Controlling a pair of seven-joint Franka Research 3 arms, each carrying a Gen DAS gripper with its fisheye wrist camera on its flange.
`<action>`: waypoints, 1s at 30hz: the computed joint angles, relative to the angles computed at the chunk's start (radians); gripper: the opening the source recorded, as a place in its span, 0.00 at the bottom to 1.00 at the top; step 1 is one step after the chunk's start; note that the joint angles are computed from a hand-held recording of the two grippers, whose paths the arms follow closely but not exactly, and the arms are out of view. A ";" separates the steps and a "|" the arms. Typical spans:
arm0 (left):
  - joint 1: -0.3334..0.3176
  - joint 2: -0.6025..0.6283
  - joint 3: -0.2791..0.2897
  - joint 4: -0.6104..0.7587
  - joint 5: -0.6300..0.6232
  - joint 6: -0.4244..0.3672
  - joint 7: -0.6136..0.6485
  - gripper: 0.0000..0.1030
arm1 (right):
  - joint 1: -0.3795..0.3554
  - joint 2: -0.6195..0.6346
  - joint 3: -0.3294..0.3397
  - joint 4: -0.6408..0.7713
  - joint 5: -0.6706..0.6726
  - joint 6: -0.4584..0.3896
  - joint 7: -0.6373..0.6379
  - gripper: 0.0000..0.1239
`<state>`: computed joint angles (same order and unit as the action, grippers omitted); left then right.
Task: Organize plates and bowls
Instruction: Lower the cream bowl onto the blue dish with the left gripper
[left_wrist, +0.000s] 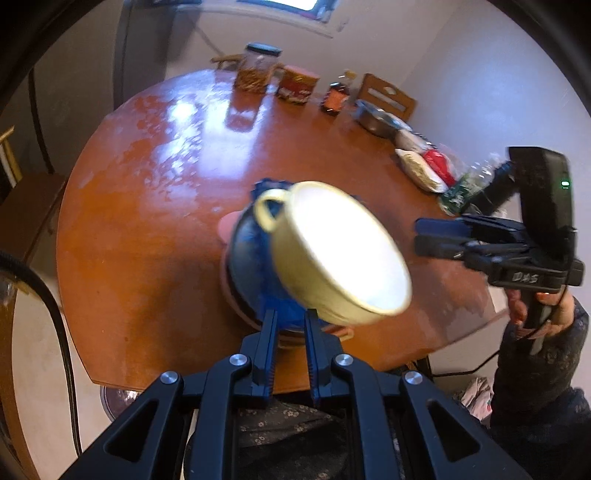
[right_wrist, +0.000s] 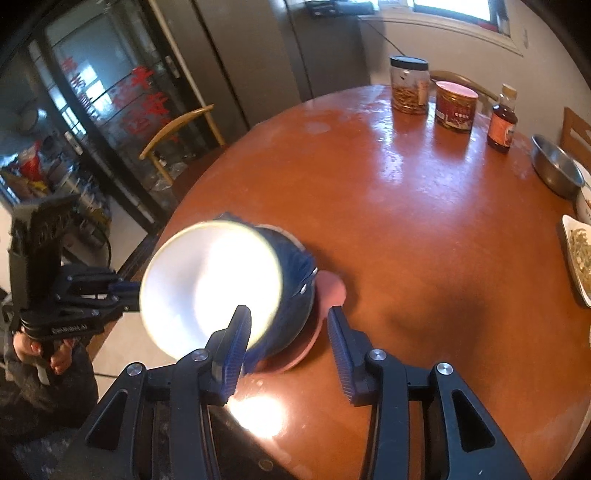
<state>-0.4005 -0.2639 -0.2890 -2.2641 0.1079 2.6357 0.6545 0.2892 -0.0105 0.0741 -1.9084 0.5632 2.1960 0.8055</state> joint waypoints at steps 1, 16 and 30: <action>-0.001 0.000 -0.004 0.009 0.006 -0.006 0.002 0.13 | 0.000 -0.011 0.000 -0.014 0.003 0.001 -0.006 0.36; 0.000 0.062 -0.012 0.110 0.041 -0.076 0.014 0.14 | 0.017 -0.077 0.001 -0.124 -0.010 -0.033 -0.064 0.36; -0.006 0.067 -0.004 0.091 -0.005 -0.039 0.055 0.15 | 0.034 -0.053 0.011 -0.120 -0.047 0.009 -0.026 0.36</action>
<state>-0.4061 -0.1974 -0.2933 -2.1735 0.1028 2.5969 0.7095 0.3229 -0.0638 0.0850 -2.0283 0.5157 2.2052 0.7793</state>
